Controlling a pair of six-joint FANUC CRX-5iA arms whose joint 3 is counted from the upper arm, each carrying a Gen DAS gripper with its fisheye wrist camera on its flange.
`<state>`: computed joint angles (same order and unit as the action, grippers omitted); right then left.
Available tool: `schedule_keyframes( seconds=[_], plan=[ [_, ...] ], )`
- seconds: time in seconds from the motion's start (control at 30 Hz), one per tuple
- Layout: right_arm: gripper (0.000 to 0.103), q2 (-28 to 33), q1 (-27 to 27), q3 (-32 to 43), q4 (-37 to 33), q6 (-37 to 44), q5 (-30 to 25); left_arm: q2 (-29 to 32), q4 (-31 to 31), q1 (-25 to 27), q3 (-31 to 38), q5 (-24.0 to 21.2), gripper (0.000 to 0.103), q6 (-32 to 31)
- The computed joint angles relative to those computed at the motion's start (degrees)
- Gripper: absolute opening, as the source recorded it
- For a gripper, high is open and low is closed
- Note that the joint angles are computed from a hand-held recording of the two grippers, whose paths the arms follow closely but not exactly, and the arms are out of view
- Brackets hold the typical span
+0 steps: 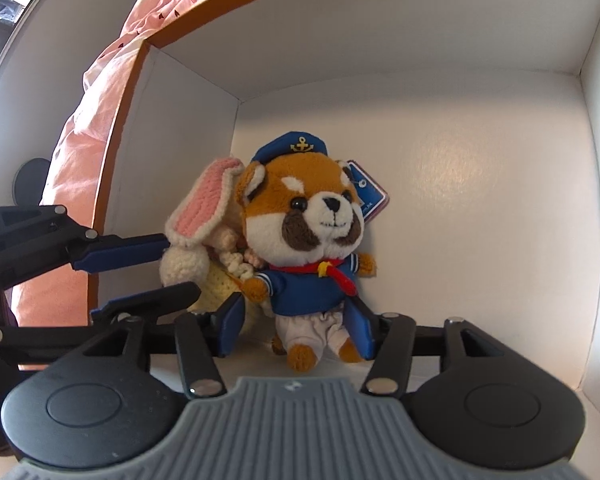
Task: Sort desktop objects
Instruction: 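Lower the plush and bunny into the box and open both tools, then withdraw both tools from the box toward the remaining items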
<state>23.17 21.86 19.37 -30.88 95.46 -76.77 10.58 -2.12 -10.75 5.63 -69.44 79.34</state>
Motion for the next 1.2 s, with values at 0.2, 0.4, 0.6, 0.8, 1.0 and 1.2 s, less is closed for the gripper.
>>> schedule_keyframes(
  seconds=[0.2, 0.4, 0.6, 0.8, 1.0, 1.2],
  plan=[
    [0.066, -6.52, 3.16, -7.20, 6.36, 0.37, 7.40, -4.42, 0.20, -0.71, -3.03, 2.57, 0.034, 2.67],
    [0.071, -15.00, 5.15, -16.01, 11.90, 2.92, 17.68, -9.82, -0.09, -1.88, -6.34, 6.07, 0.035, 5.75],
    [0.075, -25.82, 7.30, -26.91, 15.79, 7.84, 31.65, -17.25, 1.20, -2.83, -12.36, 13.76, 0.035, 9.71],
    [0.081, -35.15, 2.00, -33.87, 3.01, 20.96, 40.21, -23.69, 2.83, -5.10, -18.03, 20.76, 0.035, 11.61],
    [0.082, -39.76, -0.96, -37.38, 2.81, 19.45, 39.82, -26.17, 2.49, -7.24, -21.27, 22.35, 0.035, 15.24],
    [0.082, -40.88, -1.30, -40.43, 10.44, 10.72, 35.70, -26.97, 3.60, -7.42, -24.22, 20.23, 0.035, 17.48]
  ],
)
